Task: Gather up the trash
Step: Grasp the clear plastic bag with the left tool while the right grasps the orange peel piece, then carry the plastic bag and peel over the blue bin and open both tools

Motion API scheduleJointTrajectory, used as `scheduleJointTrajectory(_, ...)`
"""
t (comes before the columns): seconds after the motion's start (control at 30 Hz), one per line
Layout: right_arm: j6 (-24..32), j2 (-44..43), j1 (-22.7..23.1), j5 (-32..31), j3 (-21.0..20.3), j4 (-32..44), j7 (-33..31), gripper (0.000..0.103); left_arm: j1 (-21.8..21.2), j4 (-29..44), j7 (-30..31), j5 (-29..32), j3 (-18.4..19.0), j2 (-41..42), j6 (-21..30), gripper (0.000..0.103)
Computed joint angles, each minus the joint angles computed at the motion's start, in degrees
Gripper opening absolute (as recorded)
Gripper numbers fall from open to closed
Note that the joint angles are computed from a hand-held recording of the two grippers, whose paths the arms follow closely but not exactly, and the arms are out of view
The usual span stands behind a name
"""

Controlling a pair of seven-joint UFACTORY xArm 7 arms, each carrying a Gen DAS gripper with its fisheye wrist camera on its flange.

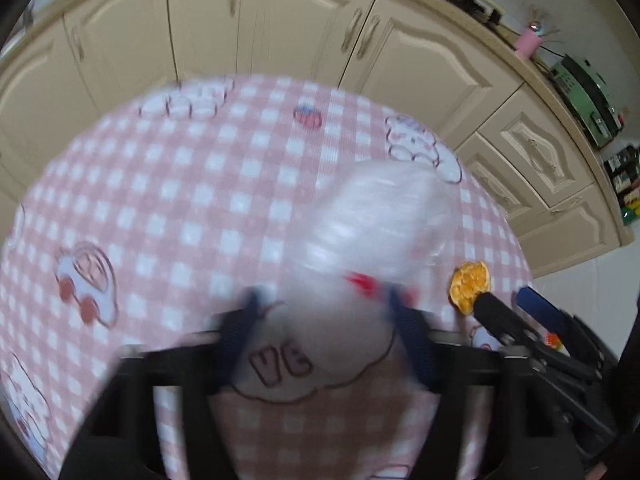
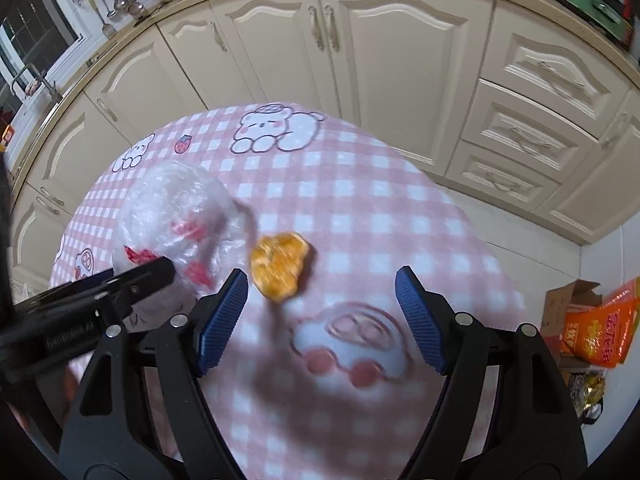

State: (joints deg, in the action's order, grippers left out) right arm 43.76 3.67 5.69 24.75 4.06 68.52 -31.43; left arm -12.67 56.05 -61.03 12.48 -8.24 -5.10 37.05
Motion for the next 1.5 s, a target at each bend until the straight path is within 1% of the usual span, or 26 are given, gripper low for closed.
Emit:
scheduleJointTrajectory(0.03, -2.37, 0.49, 0.71, -1.79, 0.42, -0.54, 0.7, 0.076, 0.03, 0.11, -0.5, 0.95, -0.17, -0.28, 0.6, 0.041)
scheduleJointTrajectory(0.07, -6.57, 0.14, 1.03, -4.15, 1.35, -2.17, 1.16, 0.075, 0.06, 0.16, -0.75, 1.35, -0.22, -0.45, 1.01, 0.039)
scheduleJointTrajectory(0.1, -10.53, -0.37, 2.58, -6.48, 0.8, -3.97, 1.78, 0.063, 0.12, -0.07, -1.38, 2.16, -0.35, -0.76, 1.13, 0.038)
scheduleJointTrajectory(0.13, -12.83, -0.79, 2.54, -6.4, 1.29, -5.03, 1.41, 0.038, 0.17, -0.16, -1.76, 2.79, -0.46, -1.0, 1.48, 0.037)
scheduleJointTrajectory(0.17, -12.74, -0.85, 2.36, -3.93, 1.4, -5.08, -0.21, 0.033, 0.19, -0.22, -2.12, 3.23, -0.57, -1.26, 1.93, 0.037)
scheduleJointTrajectory(0.2, -11.91, -0.68, 2.28, -3.24, 1.3, -4.67, -0.56, 0.033, 0.22, -0.36, -2.57, 3.64, -0.69, -1.64, 2.44, 0.037)
scheduleJointTrajectory(0.23, -11.17, -0.67, 2.12, -2.48, 1.19, -4.35, -1.26, 0.025, 0.28, -0.6, -2.56, 3.75, -0.67, -2.14, 2.85, 0.037)
scheduleJointTrajectory(0.27, -10.35, -0.85, 1.78, -0.74, 1.03, -4.1, -2.4, 0.021, 0.33, -0.64, -2.93, 4.12, -0.83, -2.46, 3.46, 0.037)
scheduleJointTrajectory(0.3, -7.71, -0.8, 1.28, 0.74, 0.67, -3.19, -2.95, 0.02, 0.33, -0.54, -3.47, 4.77, -1.14, -2.79, 4.38, 0.037)
scheduleJointTrajectory(0.33, -5.95, -0.89, 0.89, 2.07, 0.43, -2.73, -3.59, 0.015, 0.29, -0.36, -3.64, 5.07, -1.32, -2.83, 4.79, 0.037)
scheduleJointTrajectory(0.37, -4.54, -1.17, 0.46, 3.37, 0.13, -2.46, -4.32, 0.014, 0.19, -0.31, -3.8, 5.27, -1.49, -3.03, 5.13, 0.037)
scheduleJointTrajectory(0.43, -4.96, -2.44, 0.01, 3.86, -0.35, -3.35, -4.91, 0.012, -0.1, 0.16, -4.33, 5.62, -1.94, -3.13, 5.95, 0.036)
scheduleJointTrajectory(0.63, -1.45, -5.71, -1.81, 7.18, -2.73, -4.68, -7.64, 0.012, -2.19, 3.72, -6.57, 8.74, -3.99, -2.42, 8.81, 0.037)
scheduleJointTrajectory(0.77, -0.3, -8.02, -3.0, 8.31, -4.53, -5.84, -8.88, 0.012, -4.45, 6.79, -8.18, 11.16, -5.6, -1.69, 10.62, 0.037)
scheduleJointTrajectory(0.87, 1.6, -9.7, -4.52, 9.4, -6.47, -6.38, -10.11, 0.012, -6.55, 9.83, -8.24, 11.36, -6.3, -0.08, 10.92, 0.037)
scheduleJointTrajectory(1.03, 4.23, -11.66, -8.15, 10.52, -10.22, -7.19, -12.45, 0.012, -11.43, 18.41, -7.77, 13.37, -7.38, 5.61, 13.85, 0.037)
scheduleJointTrajectory(1.23, 7.23, -11.78, -13.94, 10.7, -14.37, -7.26, -14.49, 0.012, -19.27, 30.83, -6.33, 16.0, -6.7, 14.88, 17.89, 0.037)
scheduleJointTrajectory(1.33, 7.85, -10.73, -17.2, 10.65, -16.01, -6.83, -15.24, 0.012, -23.33, 38.21, -4.3, 15.9, -6.13, 20.83, 19.67, 0.037)
scheduleJointTrajectory(1.5, 8.91, -7.81, -22.71, 11.23, -17.88, -5.02, -16.35, 0.012, -30.24, 54.26, 1.43, 14.67, -4.93, 33.6, 23.93, 0.037)
